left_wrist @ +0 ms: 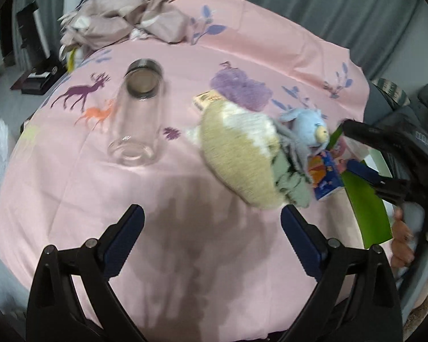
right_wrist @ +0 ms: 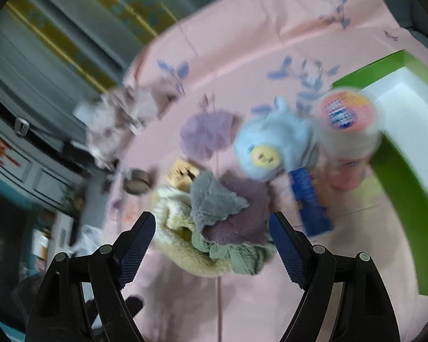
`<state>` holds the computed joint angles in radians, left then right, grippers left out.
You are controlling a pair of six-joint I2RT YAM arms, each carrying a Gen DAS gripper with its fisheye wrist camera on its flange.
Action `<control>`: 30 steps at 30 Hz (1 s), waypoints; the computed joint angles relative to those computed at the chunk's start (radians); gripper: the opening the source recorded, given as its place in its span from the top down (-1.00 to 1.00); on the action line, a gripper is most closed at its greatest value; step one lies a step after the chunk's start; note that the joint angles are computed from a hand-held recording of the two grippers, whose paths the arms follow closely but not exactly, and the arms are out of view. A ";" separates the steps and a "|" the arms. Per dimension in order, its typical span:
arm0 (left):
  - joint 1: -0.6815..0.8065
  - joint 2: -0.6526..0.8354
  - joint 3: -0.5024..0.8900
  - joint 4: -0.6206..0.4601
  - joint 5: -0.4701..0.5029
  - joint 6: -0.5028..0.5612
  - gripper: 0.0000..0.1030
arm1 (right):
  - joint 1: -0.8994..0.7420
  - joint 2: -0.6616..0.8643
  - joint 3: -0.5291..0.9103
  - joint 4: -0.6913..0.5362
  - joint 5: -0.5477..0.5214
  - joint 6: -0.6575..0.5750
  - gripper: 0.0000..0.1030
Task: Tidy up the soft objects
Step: 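Grasp the grey-green and purple cloths with the right gripper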
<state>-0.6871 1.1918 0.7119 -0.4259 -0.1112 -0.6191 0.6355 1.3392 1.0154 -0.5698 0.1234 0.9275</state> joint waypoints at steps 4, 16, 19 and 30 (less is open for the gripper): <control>0.000 -0.050 -0.033 -0.005 -0.003 -0.001 -0.86 | -0.013 0.210 0.141 -0.065 0.016 -0.037 -0.61; 0.043 -0.129 -0.098 0.007 0.065 0.002 -0.86 | -0.026 0.176 0.117 -0.021 0.077 -0.074 0.67; 0.050 -0.139 -0.101 0.008 0.074 -0.005 -0.86 | 0.011 0.089 0.133 -0.070 0.109 -0.078 0.68; 0.092 -0.185 -0.115 -0.012 0.111 -0.018 -0.86 | 0.271 -0.107 0.211 -0.287 0.213 -0.094 0.68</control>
